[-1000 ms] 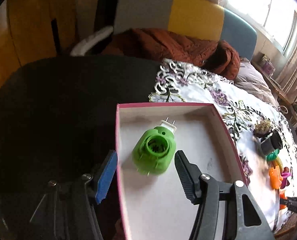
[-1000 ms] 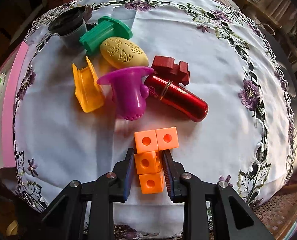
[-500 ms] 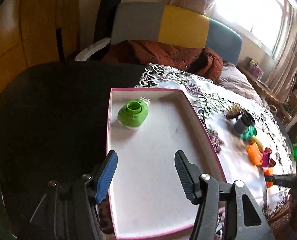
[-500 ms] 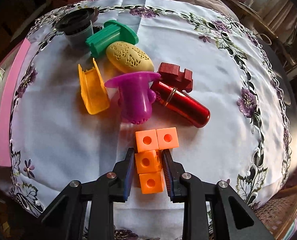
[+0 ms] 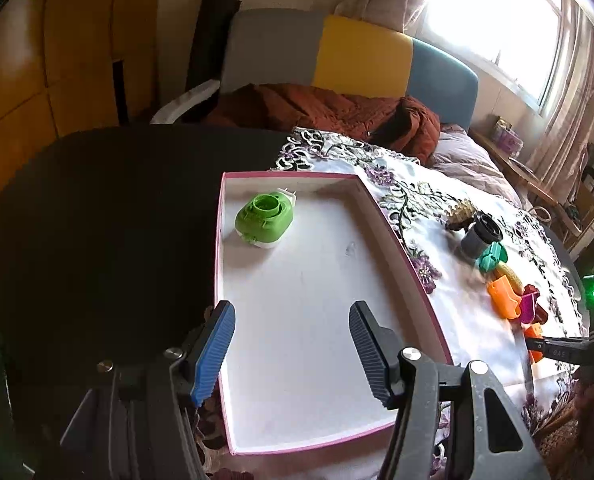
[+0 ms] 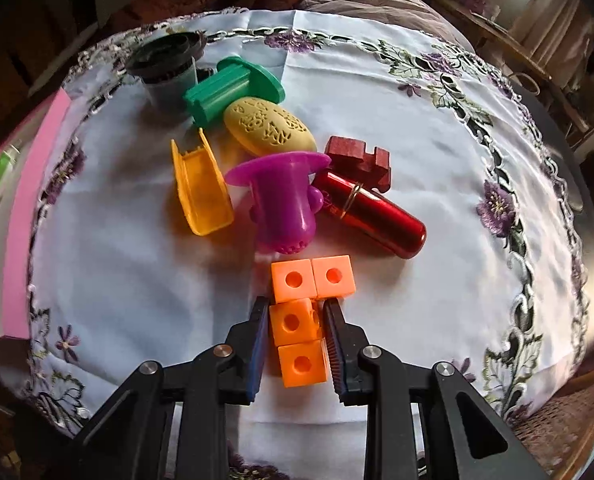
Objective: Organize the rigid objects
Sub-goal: 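Carry the orange cube stack into the tray and open the right tool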
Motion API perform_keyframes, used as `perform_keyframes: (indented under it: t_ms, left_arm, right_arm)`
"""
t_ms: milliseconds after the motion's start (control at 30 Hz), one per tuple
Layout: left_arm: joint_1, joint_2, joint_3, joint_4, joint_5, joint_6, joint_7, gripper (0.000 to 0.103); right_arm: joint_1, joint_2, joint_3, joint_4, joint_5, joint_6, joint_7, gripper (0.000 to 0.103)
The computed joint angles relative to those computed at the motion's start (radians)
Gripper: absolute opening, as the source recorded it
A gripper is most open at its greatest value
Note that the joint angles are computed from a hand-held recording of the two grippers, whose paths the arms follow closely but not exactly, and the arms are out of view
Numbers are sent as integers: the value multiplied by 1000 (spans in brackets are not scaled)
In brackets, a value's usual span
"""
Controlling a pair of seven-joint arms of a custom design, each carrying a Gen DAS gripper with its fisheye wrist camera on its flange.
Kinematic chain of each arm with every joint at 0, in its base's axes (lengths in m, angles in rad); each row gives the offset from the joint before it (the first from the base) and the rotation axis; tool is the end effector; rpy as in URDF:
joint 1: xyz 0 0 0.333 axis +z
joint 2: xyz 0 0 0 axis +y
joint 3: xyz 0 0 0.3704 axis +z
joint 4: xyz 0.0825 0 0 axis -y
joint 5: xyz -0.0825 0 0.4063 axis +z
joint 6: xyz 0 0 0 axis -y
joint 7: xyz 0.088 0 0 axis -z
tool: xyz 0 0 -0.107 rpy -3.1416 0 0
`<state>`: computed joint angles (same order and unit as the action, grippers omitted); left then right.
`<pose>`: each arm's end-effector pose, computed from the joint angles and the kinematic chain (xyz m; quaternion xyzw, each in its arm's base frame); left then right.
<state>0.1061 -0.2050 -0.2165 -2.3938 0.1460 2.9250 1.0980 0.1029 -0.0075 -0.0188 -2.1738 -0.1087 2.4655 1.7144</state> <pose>0.5171 -0.0725 0.5205 -0.7278 0.5834 -0.2837 0.2223 0.5759 0.0487 0.4681 -0.7039 0.6934 -0.1238 0.0917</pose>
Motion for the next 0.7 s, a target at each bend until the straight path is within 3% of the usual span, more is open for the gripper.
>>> perform_keyframes:
  t_ms: [300, 700]
  left_arm:
    - [-12, -2, 10, -9, -28, 1, 20, 60]
    - [-5, -6, 8, -23, -39, 9, 31, 60]
  right_arm:
    - [8, -41, 0, -34, 61, 44, -19, 27]
    - [32, -37, 3, -7, 180, 73, -153, 27]
